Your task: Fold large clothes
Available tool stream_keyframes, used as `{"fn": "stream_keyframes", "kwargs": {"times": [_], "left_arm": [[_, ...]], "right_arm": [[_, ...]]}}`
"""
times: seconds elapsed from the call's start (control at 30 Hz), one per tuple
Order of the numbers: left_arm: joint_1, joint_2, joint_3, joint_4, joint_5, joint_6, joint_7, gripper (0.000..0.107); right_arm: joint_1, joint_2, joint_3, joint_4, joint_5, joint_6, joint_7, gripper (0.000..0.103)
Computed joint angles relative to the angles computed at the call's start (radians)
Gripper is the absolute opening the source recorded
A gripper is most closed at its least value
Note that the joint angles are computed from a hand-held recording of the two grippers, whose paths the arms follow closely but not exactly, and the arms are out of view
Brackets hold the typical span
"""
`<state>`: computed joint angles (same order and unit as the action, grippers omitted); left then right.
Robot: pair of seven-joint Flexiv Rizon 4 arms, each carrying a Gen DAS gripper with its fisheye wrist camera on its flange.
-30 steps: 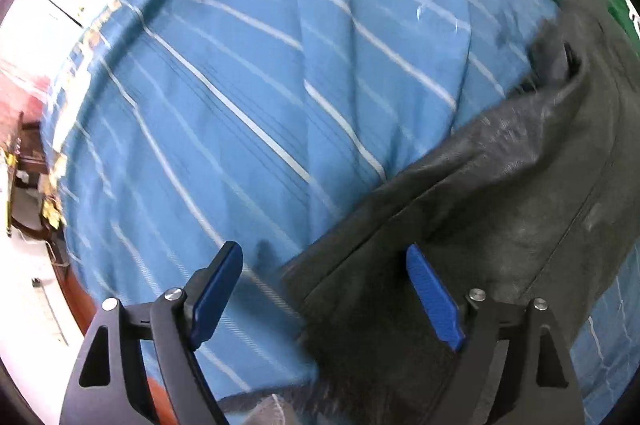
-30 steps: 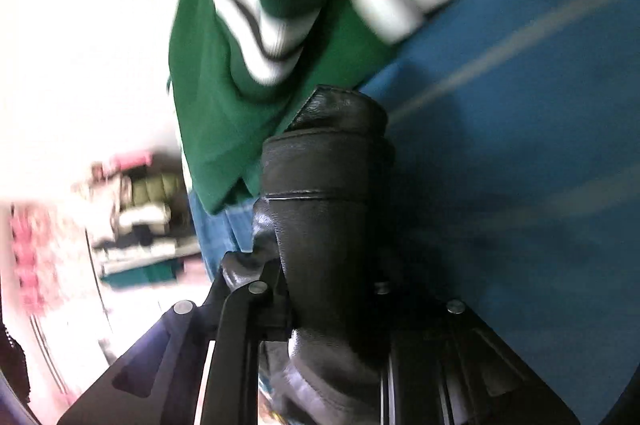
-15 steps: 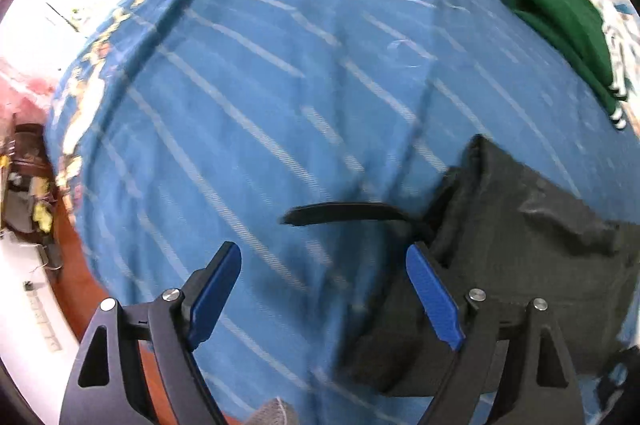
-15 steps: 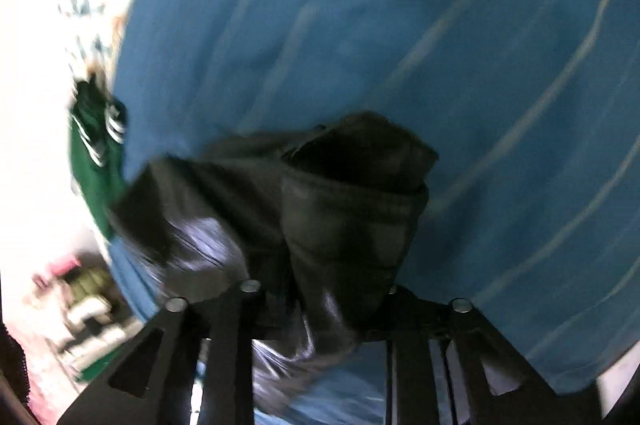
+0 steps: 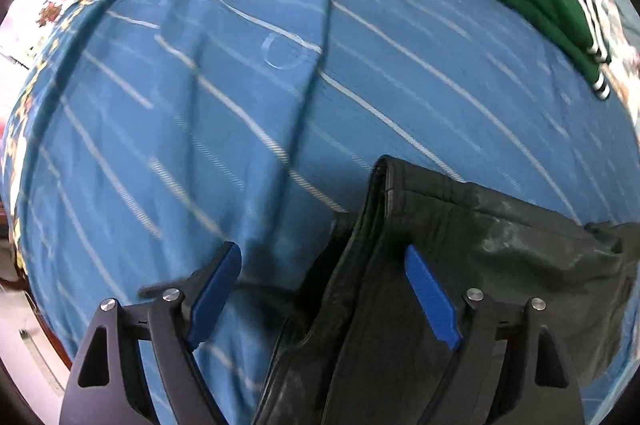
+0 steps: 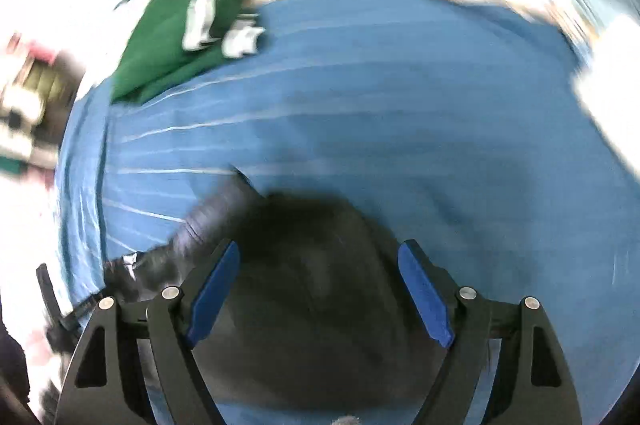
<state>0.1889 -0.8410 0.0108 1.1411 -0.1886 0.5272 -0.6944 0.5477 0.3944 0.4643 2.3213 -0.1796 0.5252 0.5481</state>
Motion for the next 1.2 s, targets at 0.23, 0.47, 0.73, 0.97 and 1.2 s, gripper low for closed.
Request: {"fn": "stream_keyframes", "kwargs": {"times": [0.23, 0.47, 0.73, 0.97, 1.2], "left_arm": [[0.014, 0.014, -0.026, 0.044, -0.045, 0.018, 0.032, 0.029], [0.027, -0.025, -0.025, -0.044, -0.063, -0.091, 0.027, 0.033], [0.048, 0.034, -0.02, -0.026, -0.067, -0.026, 0.054, 0.08], [0.045, 0.124, -0.046, 0.14, -0.117, 0.132, 0.084, 0.089], [0.017, 0.235, -0.071, 0.319, -0.157, 0.158, 0.198, 0.089]], "right_arm": [[-0.067, -0.226, -0.164, 0.021, 0.06, 0.417, -0.343, 0.036], [-0.12, -0.23, -0.113, 0.129, 0.051, 0.515, 0.079, 0.017], [-0.105, -0.126, -0.091, -0.048, 0.043, 0.135, -0.011, 0.042], [-0.067, -0.299, -0.145, -0.12, 0.092, 0.31, -0.179, 0.026], [-0.1, -0.372, -0.179, -0.107, 0.254, 0.34, -0.345, 0.027]]}}
